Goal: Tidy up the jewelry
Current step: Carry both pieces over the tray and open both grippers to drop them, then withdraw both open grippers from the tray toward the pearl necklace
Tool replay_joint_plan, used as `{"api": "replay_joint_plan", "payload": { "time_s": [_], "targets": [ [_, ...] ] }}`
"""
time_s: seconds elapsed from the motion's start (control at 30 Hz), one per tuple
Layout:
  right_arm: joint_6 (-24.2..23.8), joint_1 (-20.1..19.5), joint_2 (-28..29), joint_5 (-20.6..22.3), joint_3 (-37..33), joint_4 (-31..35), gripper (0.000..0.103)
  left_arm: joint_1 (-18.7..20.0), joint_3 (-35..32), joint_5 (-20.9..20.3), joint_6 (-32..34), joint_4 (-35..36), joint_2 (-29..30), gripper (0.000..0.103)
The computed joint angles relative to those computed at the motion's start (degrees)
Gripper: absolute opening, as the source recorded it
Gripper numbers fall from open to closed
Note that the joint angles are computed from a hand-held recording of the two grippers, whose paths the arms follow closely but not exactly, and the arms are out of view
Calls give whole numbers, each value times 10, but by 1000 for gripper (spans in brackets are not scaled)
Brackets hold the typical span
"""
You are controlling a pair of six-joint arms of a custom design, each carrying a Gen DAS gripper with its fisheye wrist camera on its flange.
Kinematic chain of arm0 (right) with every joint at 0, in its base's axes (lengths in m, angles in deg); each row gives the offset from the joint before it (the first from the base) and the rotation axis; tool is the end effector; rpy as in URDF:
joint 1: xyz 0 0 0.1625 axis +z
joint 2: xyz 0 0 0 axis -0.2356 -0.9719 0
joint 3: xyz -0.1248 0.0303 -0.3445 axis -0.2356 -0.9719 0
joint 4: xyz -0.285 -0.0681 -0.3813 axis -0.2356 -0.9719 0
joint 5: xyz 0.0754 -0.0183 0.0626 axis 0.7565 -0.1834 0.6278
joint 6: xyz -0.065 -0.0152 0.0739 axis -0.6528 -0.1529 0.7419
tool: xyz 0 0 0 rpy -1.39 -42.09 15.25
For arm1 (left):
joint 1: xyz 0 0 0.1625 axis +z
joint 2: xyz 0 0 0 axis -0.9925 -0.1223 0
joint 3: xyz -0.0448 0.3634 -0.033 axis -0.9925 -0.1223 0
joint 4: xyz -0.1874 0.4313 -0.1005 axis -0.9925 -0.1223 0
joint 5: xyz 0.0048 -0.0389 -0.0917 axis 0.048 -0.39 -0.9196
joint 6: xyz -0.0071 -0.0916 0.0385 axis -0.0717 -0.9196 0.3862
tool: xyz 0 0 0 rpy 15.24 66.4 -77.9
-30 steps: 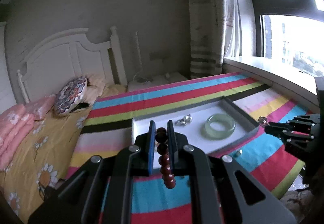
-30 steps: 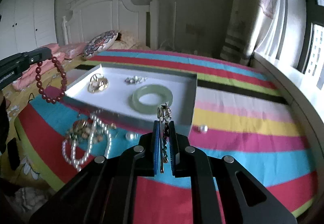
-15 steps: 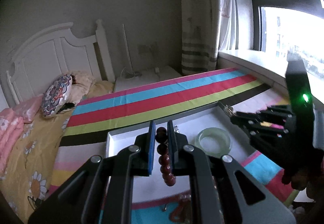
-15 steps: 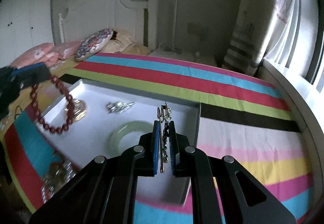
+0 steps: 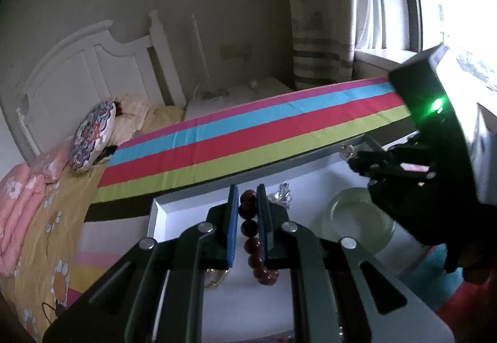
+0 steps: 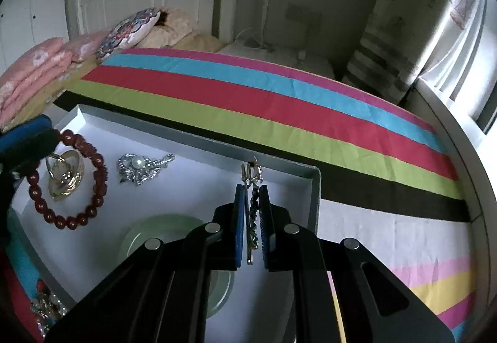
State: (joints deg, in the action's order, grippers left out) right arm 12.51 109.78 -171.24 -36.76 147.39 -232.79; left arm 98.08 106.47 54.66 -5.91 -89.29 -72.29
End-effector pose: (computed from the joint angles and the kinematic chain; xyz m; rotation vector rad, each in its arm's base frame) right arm 0.1488 -0.4414 0.2660 1.1584 -2.2277 0.6027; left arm -0.4020 -0.3402 0.0581 0.3374 1.9003 -1.0595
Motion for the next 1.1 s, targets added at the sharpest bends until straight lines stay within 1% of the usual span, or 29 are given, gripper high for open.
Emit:
{"api": "replay_joint_plan", "payload": {
  "time_s": [0.07, 0.1, 0.13, 0.2, 0.23, 0.3, 0.33, 0.4, 0.47, 0.53, 0.6, 0.67, 0.7, 0.77, 0.83, 0.87, 0.97, 1.03, 1.07, 1.1],
  "targets": [
    [12, 0, -6, 2, -3, 15, 19, 1, -2, -6, -23, 22, 1, 15],
    [19, -2, -9, 8, -5, 26, 30, 0, -3, -8, -30, 31, 1, 33],
    [26, -4, -15, 16, -5, 35, 43, -2, -3, -9, -39, 40, 0, 56],
    [33, -10, -28, 31, -2, 41, 55, -14, -10, 1, -85, 95, 5, 70],
    [33, -11, -33, 37, 0, 44, 55, -19, -16, 2, -103, 123, 9, 70],
    [35, -13, -46, 48, 3, 57, 55, -23, -19, 0, -111, 140, 10, 72],
    [36, -14, -53, 54, 5, 65, 55, -27, -20, -1, -119, 149, 10, 77],
    [35, -16, -71, 70, 11, 80, 55, -36, -24, -5, -158, 188, 11, 84],
    [31, -17, -90, 82, 18, 93, 56, -41, -21, -10, -176, 204, 4, 88],
    [29, -19, -106, 90, 25, 99, 63, -46, -16, -19, -195, 218, -5, 91],
    [26, -24, -132, 104, 36, 111, 65, -57, -1, -33, -219, 223, -24, 93],
    [21, -36, -162, 124, 48, 129, 69, -73, 25, -45, -246, 218, -52, 98],
    [17, -45, -187, 138, 58, 141, 72, -82, 37, -52, -261, 219, -64, 100],
    [8, -64, -234, 160, 78, 165, 72, -105, 65, -73, -289, 222, -85, 100],
    [-6, -97, -303, 198, 103, 211, 73, -125, 83, -93, -307, 226, -96, 100],
    [-18, -121, -347, 221, 116, 251, 73, -139, 97, -106, -316, 225, -104, 100],
    [-56, -165, -437, 245, 143, 337, 73, -163, 132, -132, -318, 206, -127, 100],
    [-89, -181, -493, 256, 160, 381, 73, -171, 149, -131, -330, 192, -152, 100],
    [-111, -190, -522, 265, 165, 419, 73, -172, 159, -128, -335, 185, -166, 100],
    [-125, -195, -538, 268, 167, 446, 73, -169, 163, -129, -329, 175, -172, 100]
  ]
}}
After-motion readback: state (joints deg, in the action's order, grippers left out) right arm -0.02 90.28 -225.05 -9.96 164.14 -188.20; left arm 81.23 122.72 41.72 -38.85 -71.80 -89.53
